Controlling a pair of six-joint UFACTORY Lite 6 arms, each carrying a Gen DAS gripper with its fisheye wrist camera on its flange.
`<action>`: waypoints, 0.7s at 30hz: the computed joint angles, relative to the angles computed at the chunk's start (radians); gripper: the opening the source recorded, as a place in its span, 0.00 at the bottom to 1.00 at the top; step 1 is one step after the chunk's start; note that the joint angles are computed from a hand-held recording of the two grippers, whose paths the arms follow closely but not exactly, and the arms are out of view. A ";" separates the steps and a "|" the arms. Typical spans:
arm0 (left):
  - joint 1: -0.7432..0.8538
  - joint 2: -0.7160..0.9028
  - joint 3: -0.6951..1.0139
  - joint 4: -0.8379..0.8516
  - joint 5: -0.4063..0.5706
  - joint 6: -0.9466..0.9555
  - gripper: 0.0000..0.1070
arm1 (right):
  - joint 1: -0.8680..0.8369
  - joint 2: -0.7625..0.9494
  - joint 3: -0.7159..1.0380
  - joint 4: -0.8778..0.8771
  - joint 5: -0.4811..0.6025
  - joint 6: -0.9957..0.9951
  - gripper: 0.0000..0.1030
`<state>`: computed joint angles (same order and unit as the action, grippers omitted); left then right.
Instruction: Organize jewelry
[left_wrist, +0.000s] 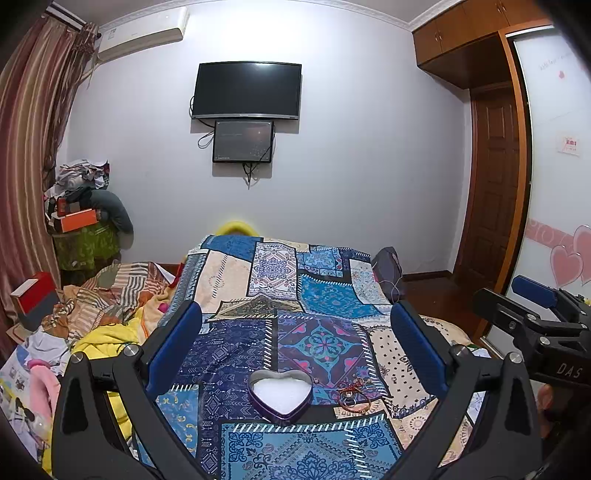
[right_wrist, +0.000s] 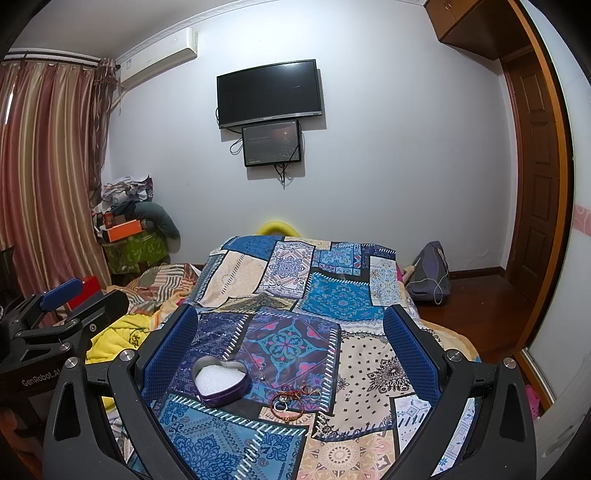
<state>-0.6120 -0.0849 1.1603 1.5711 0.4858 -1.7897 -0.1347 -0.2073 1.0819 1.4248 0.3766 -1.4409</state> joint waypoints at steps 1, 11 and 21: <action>0.000 0.001 -0.002 0.005 0.000 -0.005 0.96 | -0.001 -0.001 -0.001 0.000 0.001 0.000 0.97; -0.003 0.006 0.002 0.010 0.003 -0.011 0.96 | -0.002 -0.001 -0.001 0.003 0.002 -0.003 0.97; -0.008 0.001 0.008 -0.010 0.005 0.011 0.96 | -0.003 -0.001 0.002 -0.006 0.003 0.006 0.97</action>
